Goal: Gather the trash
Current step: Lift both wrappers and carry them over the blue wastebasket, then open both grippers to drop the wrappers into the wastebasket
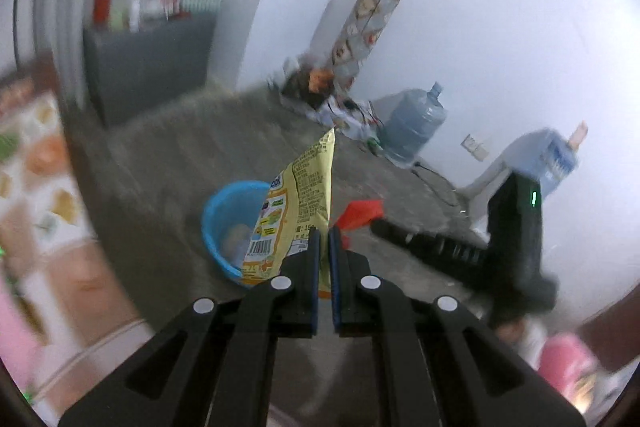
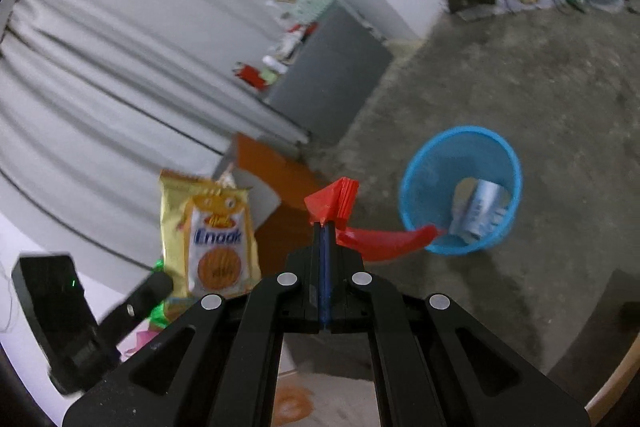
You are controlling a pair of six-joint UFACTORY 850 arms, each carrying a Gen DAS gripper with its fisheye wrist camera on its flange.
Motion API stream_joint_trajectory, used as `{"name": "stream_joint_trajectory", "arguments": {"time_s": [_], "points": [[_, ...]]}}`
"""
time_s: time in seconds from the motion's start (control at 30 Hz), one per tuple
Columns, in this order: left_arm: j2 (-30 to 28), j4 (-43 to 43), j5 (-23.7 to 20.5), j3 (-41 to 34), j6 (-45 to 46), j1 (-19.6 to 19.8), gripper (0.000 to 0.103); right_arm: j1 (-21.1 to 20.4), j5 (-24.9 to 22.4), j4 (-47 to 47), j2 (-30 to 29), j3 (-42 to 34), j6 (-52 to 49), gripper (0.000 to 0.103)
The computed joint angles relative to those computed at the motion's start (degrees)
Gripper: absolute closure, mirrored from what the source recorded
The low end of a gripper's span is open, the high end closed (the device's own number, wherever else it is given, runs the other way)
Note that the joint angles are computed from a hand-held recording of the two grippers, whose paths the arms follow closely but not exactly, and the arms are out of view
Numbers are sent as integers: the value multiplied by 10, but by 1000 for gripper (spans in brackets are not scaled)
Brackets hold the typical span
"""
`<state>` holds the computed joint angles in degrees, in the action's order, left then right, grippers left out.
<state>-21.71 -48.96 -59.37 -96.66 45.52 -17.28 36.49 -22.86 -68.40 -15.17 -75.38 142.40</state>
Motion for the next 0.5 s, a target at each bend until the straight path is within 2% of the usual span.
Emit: {"name": "stream_joint_trajectory", "arguments": {"time_s": [0.07,0.27,0.4,0.5], "points": [[-67,9,-41,-74,-64,-12,99,-15,12,32,-7,4,-26,103],[-214,69,-86,-236,-171,-44,99,-51,33,129,-28,10,-111,103],[-283,106,-109,-315,-209,-62,98,-74,37,182,-49,6,-158,103],[-335,121,-124,-382,-236,-72,95,-87,29,230,-64,-1,-205,97]]}}
